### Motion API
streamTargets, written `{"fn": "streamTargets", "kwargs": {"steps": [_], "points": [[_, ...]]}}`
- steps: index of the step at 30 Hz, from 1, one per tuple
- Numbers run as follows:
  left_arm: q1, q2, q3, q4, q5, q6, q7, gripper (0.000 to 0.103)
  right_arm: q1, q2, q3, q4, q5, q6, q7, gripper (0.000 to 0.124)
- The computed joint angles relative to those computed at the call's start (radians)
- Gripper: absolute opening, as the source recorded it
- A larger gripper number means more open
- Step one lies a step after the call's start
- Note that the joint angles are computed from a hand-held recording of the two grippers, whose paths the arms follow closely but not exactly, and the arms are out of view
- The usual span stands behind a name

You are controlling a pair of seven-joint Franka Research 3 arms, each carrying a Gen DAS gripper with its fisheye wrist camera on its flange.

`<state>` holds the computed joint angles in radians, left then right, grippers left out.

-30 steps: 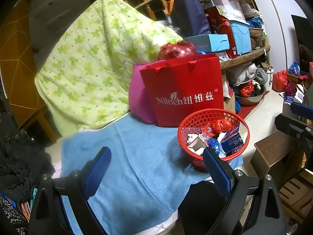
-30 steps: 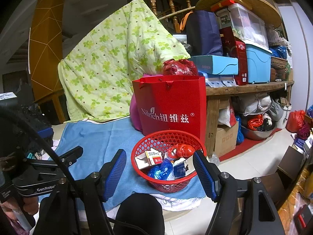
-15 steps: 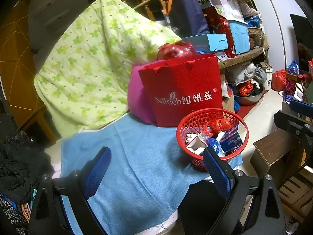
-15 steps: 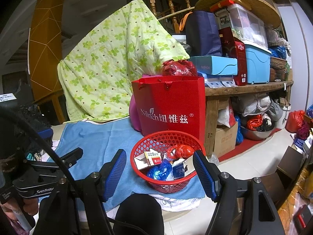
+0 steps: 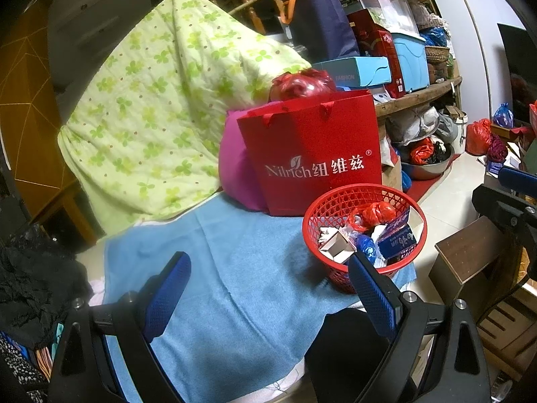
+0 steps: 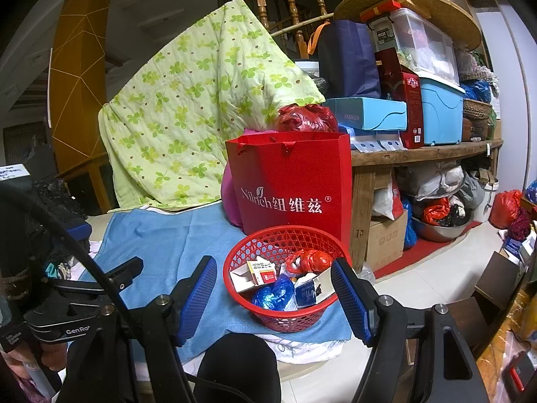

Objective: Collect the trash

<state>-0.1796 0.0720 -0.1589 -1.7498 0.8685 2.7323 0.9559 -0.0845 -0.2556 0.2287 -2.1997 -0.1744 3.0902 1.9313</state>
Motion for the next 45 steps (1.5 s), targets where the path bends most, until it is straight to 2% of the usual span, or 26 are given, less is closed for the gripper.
{"fn": "streamTargets", "kwargs": {"steps": [38,45], "points": [[0.003,0.0,-0.001,-0.007,-0.039,0.005,0.037,0.095,-0.007,-0.003,0.004,0.007,-0.026,-0.009,0.024,0.074],[0.003,0.008,0.0,0.0,-0.049,0.014,0.052,0.095,-0.034,0.001,0.031,0.009,-0.064,-0.015,0.063,0.074]]}}
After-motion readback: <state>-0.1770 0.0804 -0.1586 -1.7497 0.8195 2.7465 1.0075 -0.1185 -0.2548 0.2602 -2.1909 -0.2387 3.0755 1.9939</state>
